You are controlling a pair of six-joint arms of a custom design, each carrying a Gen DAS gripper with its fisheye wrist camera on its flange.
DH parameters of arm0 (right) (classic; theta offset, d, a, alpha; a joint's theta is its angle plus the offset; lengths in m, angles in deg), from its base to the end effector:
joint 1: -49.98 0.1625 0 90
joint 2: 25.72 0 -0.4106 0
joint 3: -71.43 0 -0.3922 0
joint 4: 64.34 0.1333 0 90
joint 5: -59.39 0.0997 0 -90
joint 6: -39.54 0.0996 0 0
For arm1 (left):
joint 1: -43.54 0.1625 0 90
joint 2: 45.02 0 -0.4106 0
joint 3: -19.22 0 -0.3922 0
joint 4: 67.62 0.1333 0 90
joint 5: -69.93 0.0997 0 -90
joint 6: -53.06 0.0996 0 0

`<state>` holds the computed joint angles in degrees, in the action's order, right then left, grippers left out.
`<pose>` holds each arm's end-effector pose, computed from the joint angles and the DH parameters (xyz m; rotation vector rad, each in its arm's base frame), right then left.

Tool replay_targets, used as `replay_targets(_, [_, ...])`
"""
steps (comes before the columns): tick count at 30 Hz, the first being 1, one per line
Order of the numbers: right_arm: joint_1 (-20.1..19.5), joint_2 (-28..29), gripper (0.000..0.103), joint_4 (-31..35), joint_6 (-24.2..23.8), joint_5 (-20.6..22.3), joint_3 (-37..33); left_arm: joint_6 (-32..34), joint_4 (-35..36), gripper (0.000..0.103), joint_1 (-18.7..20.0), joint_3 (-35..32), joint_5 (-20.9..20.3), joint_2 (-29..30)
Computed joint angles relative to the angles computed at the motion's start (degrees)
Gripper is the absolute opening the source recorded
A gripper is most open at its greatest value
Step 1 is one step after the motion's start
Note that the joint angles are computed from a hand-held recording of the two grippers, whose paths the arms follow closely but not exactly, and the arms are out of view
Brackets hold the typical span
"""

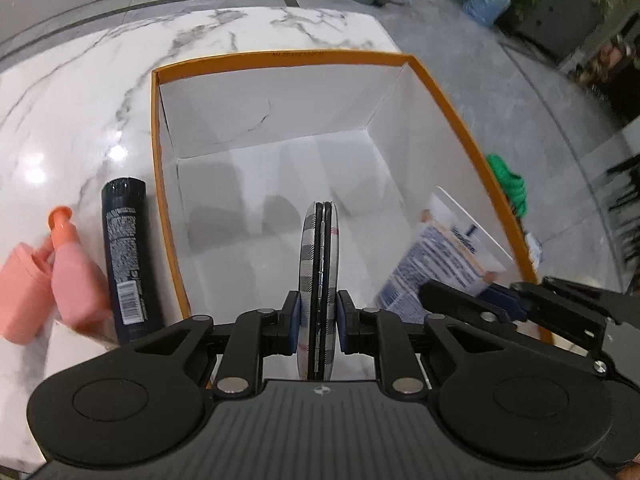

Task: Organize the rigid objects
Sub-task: 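Carry the plaid case with the left tool while the right tool carries the lotion tube over the orange box, then lower the plaid case into the box and open the left tool while the right tool lowers the tube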

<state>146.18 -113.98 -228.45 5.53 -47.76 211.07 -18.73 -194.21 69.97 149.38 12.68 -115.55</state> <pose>0.1450 -0.3725 0.2172 0.8596 -2.5887 0.4332 -0.2696 -0.3430 0.0951 -0.0301 2.5222 -0.4895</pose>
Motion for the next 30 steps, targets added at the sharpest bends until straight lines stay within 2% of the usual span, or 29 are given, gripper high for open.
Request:
replay_targets(4, [-0.2, 1.96, 0.013, -1.22, 1.04, 0.7, 0.07, 1.34, 7.8, 0.02, 0.01, -2.52, 2.16, 1.47])
replay_targets(11, [-0.14, 4.72, 0.013, -2.72, 2.7, 1.05, 0.02, 3.15, 11.54, 0.02, -0.81, -3.85, 3.17, 3.4])
replay_targets(14, [-0.12, 4.78, 0.013, -2.86, 3.07, 1.29, 0.22, 3.09, 9.75, 0.019, -0.63, -2.92, 3.02, 2.48])
replay_targets(17, [0.2, 4.96, 0.013, -3.47, 2.93, 0.91, 0.4, 3.85, 6.97, 0.022, -0.14, -1.78, 2.68, 1.16])
replay_targets(21, [0.1, 4.61, 0.014, -3.78, 2.67, 1.23, 0.62, 3.1, 3.42, 0.029, -1.37, 1.48, 3.47, -3.44])
replay_targets(25, [0.71, 4.42, 0.014, -3.82, 3.14, 1.86, 0.87, 0.98, 3.42, 0.029, -3.21, 3.57, 5.66, -8.87])
replay_targets(30, [2.24, 4.43, 0.014, -3.46, 3.41, 3.0, 1.04, -2.08, 5.26, 0.029, -5.32, 4.93, 9.3, -12.95])
